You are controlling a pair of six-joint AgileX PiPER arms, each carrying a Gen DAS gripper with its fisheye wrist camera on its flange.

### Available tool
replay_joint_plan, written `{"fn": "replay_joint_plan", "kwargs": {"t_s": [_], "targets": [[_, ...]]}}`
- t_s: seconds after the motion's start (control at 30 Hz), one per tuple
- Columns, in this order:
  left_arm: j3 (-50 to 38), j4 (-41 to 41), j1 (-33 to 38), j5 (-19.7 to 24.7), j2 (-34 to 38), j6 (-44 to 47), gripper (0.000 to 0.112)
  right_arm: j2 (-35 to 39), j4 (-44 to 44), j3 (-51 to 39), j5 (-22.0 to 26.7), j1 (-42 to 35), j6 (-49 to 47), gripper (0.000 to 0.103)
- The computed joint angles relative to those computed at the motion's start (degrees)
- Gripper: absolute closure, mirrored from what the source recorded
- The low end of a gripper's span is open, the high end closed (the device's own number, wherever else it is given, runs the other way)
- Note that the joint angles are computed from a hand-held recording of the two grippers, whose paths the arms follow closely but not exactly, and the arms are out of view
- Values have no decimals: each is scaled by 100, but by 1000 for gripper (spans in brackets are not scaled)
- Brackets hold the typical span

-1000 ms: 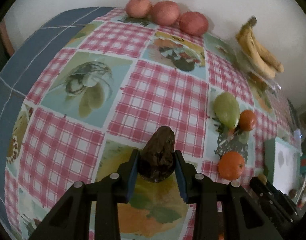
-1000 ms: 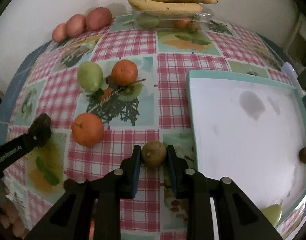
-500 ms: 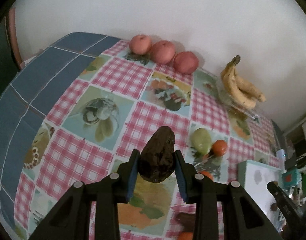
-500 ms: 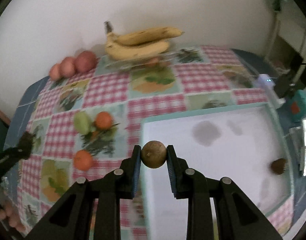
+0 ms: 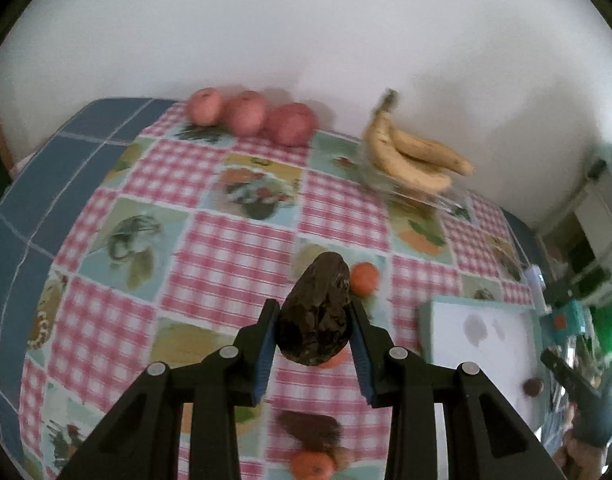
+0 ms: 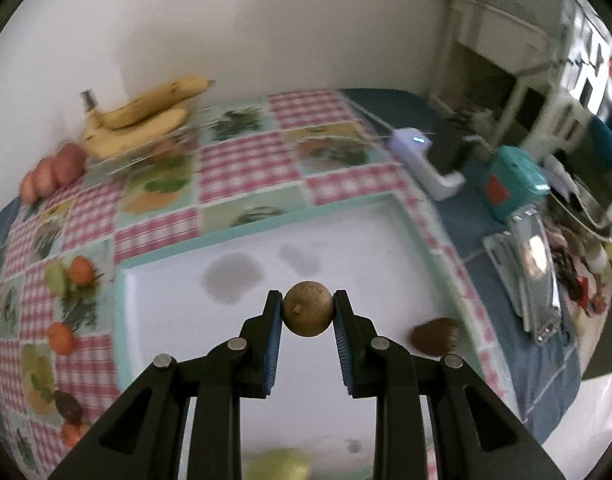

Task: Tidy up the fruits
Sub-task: 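Carry the avocado and kiwi into the white tray and open both tools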

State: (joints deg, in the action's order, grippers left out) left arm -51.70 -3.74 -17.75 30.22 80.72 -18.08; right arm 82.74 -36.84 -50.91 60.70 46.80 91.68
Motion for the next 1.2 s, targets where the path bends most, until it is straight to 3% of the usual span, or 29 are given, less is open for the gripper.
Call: {"fn": "replay_joint_plan", "kwargs": {"t_s": [0.23, 0.53, 0.93, 1.2], "targets": [[-427, 1146, -1553, 169, 515, -1108, 76, -450, 52, 557, -141, -343, 61, 77], [-1070, 1771, -2866, 96, 1467, -1457, 76, -855, 119, 1109, -470, -750, 71, 77], [-1715, 1762, -3169, 18, 2676, -1231, 76, -531, 21, 1724, -1724, -1490, 284, 77], [-1788, 1818, -3190, 39, 2965, -1259, 76, -211, 6, 1765, -2105, -1648, 221, 77]]}}
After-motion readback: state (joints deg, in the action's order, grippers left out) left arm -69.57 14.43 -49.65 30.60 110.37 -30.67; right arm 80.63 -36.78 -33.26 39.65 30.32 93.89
